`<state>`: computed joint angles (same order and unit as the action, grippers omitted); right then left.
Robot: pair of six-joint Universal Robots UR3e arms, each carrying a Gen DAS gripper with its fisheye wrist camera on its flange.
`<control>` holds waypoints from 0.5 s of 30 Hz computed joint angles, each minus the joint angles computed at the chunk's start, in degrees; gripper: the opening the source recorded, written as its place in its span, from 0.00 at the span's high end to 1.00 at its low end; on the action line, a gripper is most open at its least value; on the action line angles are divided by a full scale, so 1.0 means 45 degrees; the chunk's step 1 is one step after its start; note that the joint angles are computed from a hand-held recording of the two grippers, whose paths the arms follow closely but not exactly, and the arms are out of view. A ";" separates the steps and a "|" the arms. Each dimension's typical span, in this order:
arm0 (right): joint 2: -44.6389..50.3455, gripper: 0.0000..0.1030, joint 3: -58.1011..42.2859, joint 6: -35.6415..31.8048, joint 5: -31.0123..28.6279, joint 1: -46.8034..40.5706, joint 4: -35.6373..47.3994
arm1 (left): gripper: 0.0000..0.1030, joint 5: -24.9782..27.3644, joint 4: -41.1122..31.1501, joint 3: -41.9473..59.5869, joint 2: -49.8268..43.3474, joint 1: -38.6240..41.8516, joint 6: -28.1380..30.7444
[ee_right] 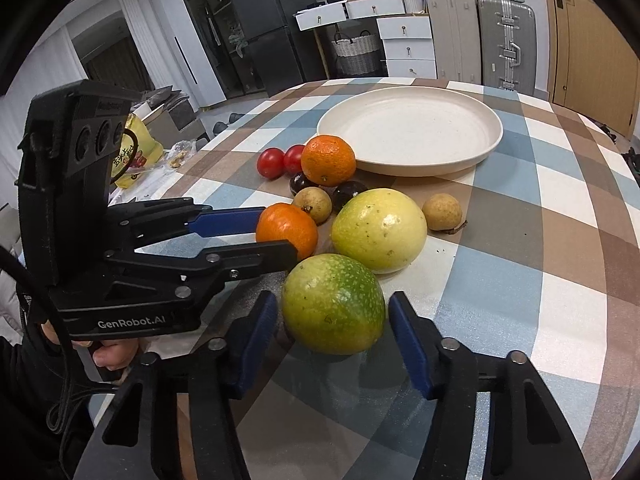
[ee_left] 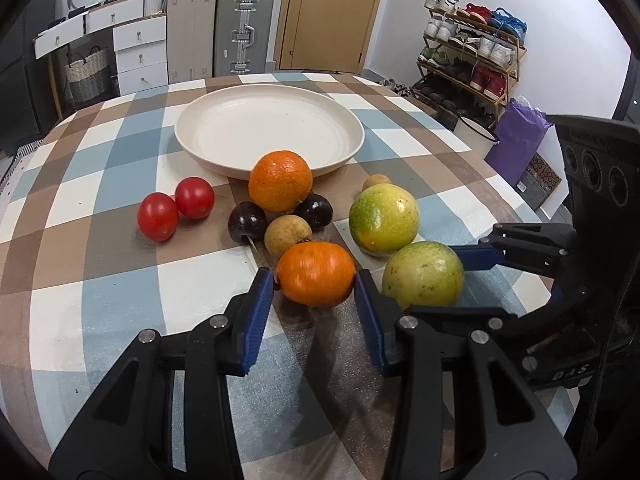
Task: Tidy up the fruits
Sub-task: 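Grasp an orange with the left gripper while the right gripper grasps the green-speckled fruit, then lift both held fruits and carry them over the white plate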
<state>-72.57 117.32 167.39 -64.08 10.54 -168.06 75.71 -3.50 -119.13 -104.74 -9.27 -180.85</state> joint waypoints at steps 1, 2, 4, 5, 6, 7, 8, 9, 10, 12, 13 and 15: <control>-0.0002 0.50 0.0053 0.0003 -0.0033 0.0011 -0.0108 | 0.62 -0.0029 0.0001 -0.0093 0.0099 0.0060 -0.0008; -0.0022 0.50 0.0086 -0.0010 -0.0037 0.0010 -0.0151 | 0.63 -0.0033 0.0068 -0.0211 0.0182 0.0101 -0.0016; -0.0081 0.50 0.0241 -0.0041 -0.0029 -0.0010 -0.0338 | 0.63 -0.0093 0.0168 -0.0409 0.0287 0.0198 -0.0026; -0.0118 0.50 0.0324 -0.0069 0.0050 -0.0076 -0.0407 | 0.63 -0.0123 0.0187 -0.0473 0.0345 0.0240 -0.0039; -0.0213 0.51 0.0445 -0.0067 0.0137 -0.0146 -0.0471 | 0.63 -0.0113 0.0290 -0.0591 0.0396 0.0249 -0.0059; -0.0300 0.51 0.0549 -0.0050 0.0164 -0.0204 -0.0553 | 0.63 -0.0121 0.0366 -0.0669 0.0430 0.0259 -0.0050; -0.0419 0.51 0.0676 -0.0039 0.0199 -0.0276 -0.0657 | 0.63 -0.0163 0.0492 -0.0809 0.0542 0.0301 -0.0042; -0.0566 0.51 0.0833 -0.0034 0.0276 -0.0367 -0.0777 | 0.63 -0.0171 0.0652 -0.0937 0.0615 0.0311 -0.0059; -0.0705 0.51 0.0963 -0.0021 0.0334 -0.0436 -0.0884 | 0.63 -0.0151 0.0762 -0.1009 0.0654 0.0296 -0.0097; -0.0983 0.51 0.1170 -0.0083 0.0450 -0.0611 -0.0992 | 0.64 -0.0218 0.0931 -0.1188 0.0813 0.0364 -0.0153; -0.1123 0.51 0.1204 -0.0092 0.0439 -0.0672 -0.0958 | 0.64 -0.0217 0.0838 -0.1203 0.0873 0.0370 -0.0143; -0.1348 0.51 0.1363 -0.0119 0.0583 -0.0845 -0.1058 | 0.64 -0.0238 0.0932 -0.1320 0.0951 0.0414 -0.0189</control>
<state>-78.63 123.46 166.85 -61.45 6.74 -172.82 74.64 0.69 -125.07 -100.46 -7.41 -181.70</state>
